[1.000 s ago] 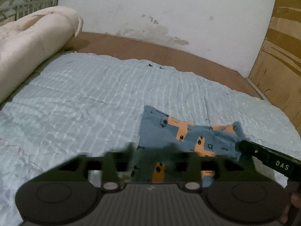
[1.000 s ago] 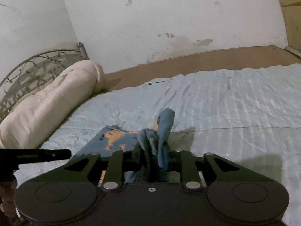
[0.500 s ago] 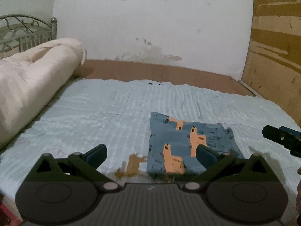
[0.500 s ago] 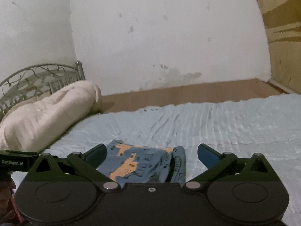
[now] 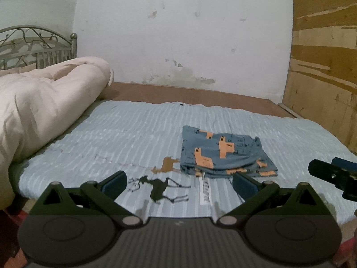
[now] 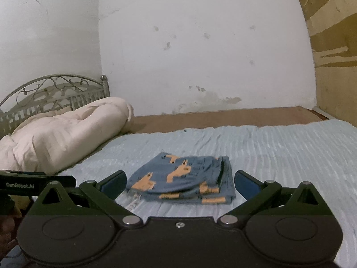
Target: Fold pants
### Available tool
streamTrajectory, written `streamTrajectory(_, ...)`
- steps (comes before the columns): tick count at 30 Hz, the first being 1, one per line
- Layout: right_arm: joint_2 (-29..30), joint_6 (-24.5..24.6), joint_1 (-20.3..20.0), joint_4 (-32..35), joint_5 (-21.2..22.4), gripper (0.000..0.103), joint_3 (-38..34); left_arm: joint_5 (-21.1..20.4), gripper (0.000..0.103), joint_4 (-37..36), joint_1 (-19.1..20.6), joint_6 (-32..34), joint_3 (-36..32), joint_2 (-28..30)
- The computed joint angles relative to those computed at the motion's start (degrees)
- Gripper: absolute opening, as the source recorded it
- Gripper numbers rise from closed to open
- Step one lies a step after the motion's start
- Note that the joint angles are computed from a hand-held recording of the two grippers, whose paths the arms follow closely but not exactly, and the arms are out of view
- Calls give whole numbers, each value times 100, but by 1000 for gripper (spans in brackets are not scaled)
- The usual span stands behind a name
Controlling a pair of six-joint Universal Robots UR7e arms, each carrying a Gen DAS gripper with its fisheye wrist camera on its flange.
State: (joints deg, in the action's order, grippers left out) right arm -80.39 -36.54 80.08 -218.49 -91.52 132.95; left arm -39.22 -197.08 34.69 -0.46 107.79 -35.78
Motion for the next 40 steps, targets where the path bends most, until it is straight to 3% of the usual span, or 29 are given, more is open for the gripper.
streamTrajectory(8, -57, -33, 66, -191, -158, 102, 340, 40, 102, -36, -62, -164, 246, -62)
streamTrajectory(30, -62, -45, 64, -71, -105, 102, 260, 15, 102, 150, -51, -341, 240, -117)
streamTrajectory(37, -72, -39, 63, -20, -101, 102, 265, -344, 102, 311, 18, -721, 300, -204)
streamTrajectory(40, -94, -54, 51, 32, -82, 102, 272, -286, 102, 216, -7, -661, 299, -157)
